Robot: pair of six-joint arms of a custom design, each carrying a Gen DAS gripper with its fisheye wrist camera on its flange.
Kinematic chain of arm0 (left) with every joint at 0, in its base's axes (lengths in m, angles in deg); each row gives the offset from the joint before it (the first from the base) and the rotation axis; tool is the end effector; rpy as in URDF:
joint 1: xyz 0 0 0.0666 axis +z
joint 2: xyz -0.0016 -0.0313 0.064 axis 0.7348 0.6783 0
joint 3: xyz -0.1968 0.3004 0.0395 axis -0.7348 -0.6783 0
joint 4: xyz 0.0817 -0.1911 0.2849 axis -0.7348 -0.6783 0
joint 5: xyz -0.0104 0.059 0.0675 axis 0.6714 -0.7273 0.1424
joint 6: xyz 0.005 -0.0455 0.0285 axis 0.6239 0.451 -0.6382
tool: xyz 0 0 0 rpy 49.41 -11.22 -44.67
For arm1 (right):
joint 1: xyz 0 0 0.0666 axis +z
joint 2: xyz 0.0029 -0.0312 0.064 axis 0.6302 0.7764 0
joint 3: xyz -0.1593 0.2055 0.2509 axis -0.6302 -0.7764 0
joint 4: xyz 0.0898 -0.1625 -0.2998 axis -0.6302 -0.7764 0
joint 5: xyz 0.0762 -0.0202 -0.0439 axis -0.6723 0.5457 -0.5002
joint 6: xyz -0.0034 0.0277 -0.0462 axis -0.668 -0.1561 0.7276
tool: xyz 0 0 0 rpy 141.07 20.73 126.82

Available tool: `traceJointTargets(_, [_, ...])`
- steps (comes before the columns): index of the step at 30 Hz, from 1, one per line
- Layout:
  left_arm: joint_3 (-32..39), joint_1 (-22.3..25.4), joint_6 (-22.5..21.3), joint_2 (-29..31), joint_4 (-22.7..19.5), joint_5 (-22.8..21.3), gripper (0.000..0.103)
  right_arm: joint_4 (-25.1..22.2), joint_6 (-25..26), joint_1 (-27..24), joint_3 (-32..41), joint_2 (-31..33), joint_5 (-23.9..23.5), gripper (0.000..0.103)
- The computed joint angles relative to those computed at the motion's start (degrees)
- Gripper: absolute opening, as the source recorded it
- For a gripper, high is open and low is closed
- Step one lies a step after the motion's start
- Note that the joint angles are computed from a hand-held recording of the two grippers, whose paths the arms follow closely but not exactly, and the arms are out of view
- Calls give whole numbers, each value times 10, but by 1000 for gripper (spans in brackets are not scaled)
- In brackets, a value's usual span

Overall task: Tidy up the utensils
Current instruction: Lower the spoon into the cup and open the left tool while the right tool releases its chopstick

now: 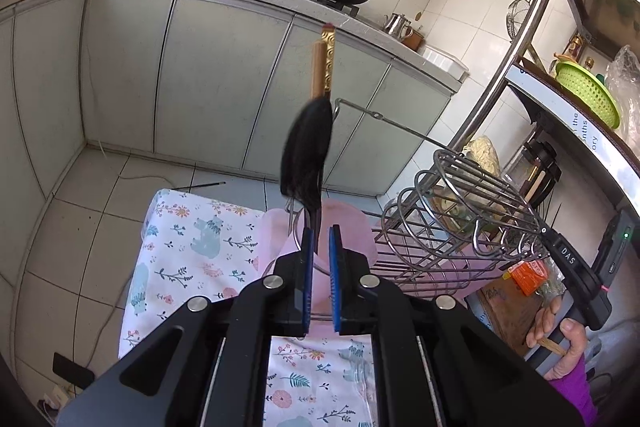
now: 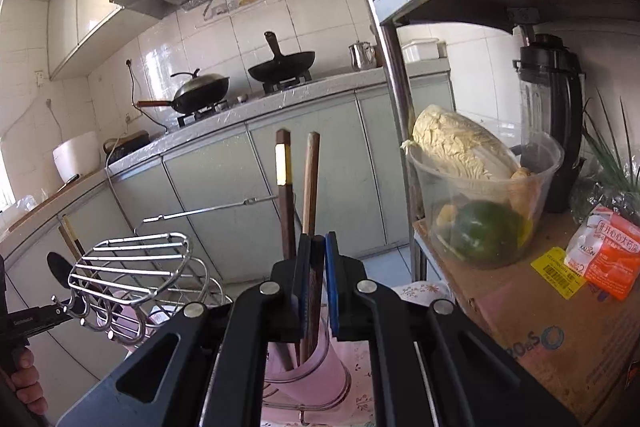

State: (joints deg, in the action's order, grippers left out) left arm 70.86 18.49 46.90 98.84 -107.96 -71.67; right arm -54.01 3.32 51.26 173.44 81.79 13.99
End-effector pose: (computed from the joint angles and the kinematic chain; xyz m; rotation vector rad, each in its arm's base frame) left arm 0.4500 -0.2328 0.5686 -0.4723 2.1381 -0.2857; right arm 0.6118 0.1435 0.5566 -0.2156 1.9759 0.6026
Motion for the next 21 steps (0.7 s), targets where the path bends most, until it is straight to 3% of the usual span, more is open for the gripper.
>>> traceJointTargets(3, [0,-1,4,1,-3,-3,7,10,1,-1,-25,-14,-5,7])
traceJointTargets(9, [11,-3,8,5,-16,-8,8,-20,6,-6,-6,-10,-21,13])
traceJointTargets(13, [2,-10,13,-5,-14,-21,22,4,-7,-11,-36,-33,-33,20])
traceJointTargets(21, [-11,-33,11,-23,-17,-41,24,42,5,-18,-126,-103,-49,22])
